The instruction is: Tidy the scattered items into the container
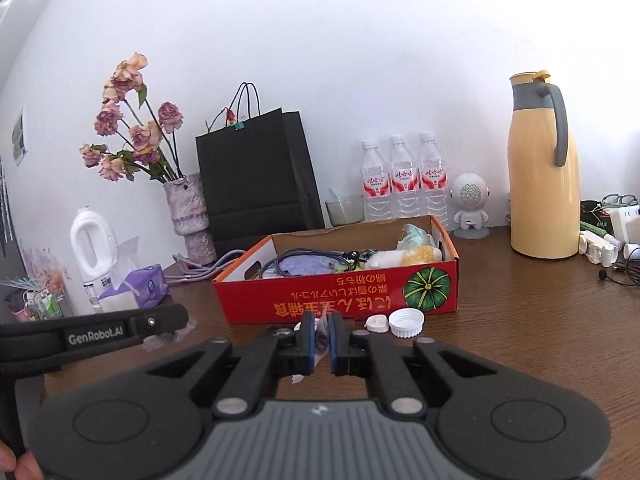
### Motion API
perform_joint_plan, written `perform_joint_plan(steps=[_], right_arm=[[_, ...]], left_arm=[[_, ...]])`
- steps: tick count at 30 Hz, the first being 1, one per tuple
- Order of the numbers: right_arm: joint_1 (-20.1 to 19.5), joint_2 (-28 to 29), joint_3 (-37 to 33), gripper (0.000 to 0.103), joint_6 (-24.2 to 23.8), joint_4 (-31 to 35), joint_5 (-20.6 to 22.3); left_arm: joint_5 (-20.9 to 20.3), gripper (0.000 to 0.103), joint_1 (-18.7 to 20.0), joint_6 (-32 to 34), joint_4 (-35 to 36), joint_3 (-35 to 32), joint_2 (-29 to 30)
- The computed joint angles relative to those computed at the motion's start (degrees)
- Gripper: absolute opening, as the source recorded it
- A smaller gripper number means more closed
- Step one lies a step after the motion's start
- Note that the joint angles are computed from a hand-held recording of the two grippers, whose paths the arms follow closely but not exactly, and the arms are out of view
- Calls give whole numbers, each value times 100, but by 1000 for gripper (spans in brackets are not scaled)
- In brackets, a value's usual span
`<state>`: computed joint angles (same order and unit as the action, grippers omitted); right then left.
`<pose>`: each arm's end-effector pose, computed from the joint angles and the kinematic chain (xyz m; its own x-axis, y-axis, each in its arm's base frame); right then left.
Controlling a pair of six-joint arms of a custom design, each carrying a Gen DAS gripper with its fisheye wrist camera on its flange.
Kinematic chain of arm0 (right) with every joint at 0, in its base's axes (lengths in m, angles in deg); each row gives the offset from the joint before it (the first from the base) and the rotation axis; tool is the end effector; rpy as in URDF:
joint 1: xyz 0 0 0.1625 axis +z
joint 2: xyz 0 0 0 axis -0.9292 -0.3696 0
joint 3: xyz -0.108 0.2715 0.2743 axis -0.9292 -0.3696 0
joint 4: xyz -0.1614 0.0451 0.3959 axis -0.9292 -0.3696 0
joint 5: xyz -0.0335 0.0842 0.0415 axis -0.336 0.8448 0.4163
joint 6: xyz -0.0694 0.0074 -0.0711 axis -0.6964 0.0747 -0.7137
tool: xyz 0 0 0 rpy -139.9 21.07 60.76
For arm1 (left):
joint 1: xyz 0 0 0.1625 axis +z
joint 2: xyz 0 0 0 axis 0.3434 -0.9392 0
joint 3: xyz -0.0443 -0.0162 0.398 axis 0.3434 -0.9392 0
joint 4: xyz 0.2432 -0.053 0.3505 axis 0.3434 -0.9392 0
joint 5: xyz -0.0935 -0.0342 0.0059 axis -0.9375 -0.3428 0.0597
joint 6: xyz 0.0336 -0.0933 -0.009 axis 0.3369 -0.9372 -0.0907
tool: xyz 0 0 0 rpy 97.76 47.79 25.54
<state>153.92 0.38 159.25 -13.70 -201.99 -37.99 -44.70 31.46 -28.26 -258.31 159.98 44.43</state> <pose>0.0977 -0.4761 0.0811 -0.8211 -0.1733 0.5438 -0.5670 0.3570 -0.7423 -0.1419 -0.4962 0.0504 -0.7959 0.1736 -0.5801 0.5965 0.3890 -0.7020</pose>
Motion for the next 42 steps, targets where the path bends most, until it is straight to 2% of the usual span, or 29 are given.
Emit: perform_joint_plan(steps=[3, 11, 15, 18, 21, 23, 27, 29, 35, 39, 42], right_arm=[[82, 91, 325, 6, -48, -504, -131], [179, 372, 1017, 6, -182, -1701, -283], [211, 356, 1086, 6, -132, -1902, -301], [297, 176, 945, 6, -158, -1624, -373], [420, -100, 587, 6, -209, -965, -462], [494, -330, 239, 6, -162, -352, -445], [684, -637, -778, 6, -128, 1023, -444], [778, -740, -1416, 6, -108, 1946, -442], [987, -391, -3390, 6, -172, 4054, -852], [968, -29, -4584, 6, 189, 5686, -1289], [931, 490, -5869, 6, 605, 7271, -1774]], left_arm=[[16, 10, -200, 11, -571, 439, -52], [187, 10, -652, -135, -1376, 1338, -188], [208, 10, -658, -93, -1520, 1408, -260], [61, 10, -515, -59, -1368, 1223, -316], [-200, 10, -240, 73, -1024, 746, -292], [-384, 10, -34, 51, -473, 282, -320], [-964, 10, 360, 139, 982, -1020, -345], [-999, 10, 461, 149, 1849, -1857, -255], [-994, 10, 660, -187, 3784, -4038, 281], [-880, 10, 845, -723, 5517, -5181, 681], [-771, 10, 1014, -1074, 6952, -6347, 1227]])
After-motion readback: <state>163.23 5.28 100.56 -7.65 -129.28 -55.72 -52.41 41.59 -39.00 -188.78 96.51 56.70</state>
